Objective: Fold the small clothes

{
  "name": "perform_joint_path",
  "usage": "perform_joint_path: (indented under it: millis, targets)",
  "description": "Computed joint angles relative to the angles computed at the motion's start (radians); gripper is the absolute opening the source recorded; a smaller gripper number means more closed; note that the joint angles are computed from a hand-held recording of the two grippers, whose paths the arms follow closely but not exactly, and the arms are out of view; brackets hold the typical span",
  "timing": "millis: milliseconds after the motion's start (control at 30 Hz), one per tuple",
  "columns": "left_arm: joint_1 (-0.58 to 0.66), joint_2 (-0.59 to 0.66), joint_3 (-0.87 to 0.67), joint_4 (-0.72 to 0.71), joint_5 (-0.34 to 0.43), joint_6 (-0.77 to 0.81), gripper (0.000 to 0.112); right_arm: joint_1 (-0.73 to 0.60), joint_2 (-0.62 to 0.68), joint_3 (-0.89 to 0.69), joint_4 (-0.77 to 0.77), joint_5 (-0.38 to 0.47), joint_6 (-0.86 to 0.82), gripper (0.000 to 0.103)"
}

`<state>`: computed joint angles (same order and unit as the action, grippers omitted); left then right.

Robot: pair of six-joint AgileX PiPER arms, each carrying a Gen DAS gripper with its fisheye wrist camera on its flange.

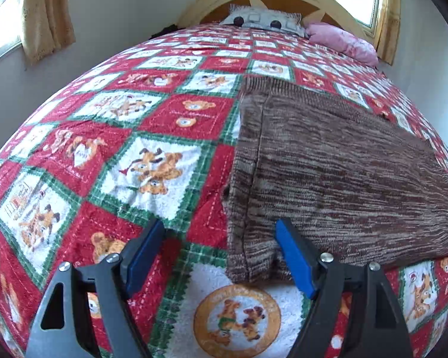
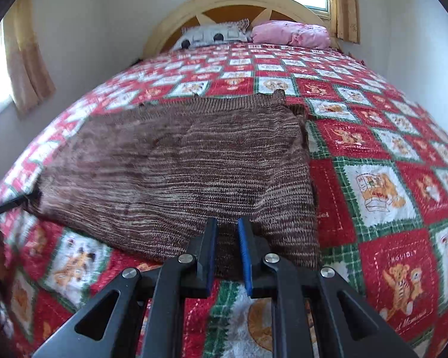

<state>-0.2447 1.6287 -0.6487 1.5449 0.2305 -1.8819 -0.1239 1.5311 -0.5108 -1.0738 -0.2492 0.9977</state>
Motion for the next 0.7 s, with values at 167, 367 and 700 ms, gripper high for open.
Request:
perform_joint_path:
  millis: [167,367,700]
  targets:
    - [-0.025,0.016,-0.012,-0.062,0.055,0.052,0.089,-0.076,0.034,-0.018,-0.161,-0.088,0.155,0.015]
    - [-0.021,0.020,-0.020,-0.105,0.061,0.080,0.095,-0.083,0.033,-0.010,-0.148,-0.107,0.145,0.015]
    - [-0.014,0.026,-0.026,-0.160,0.071,0.117,0.103,-0.059,0.010,-0.002,-0.135,-0.063,0.133,0.015]
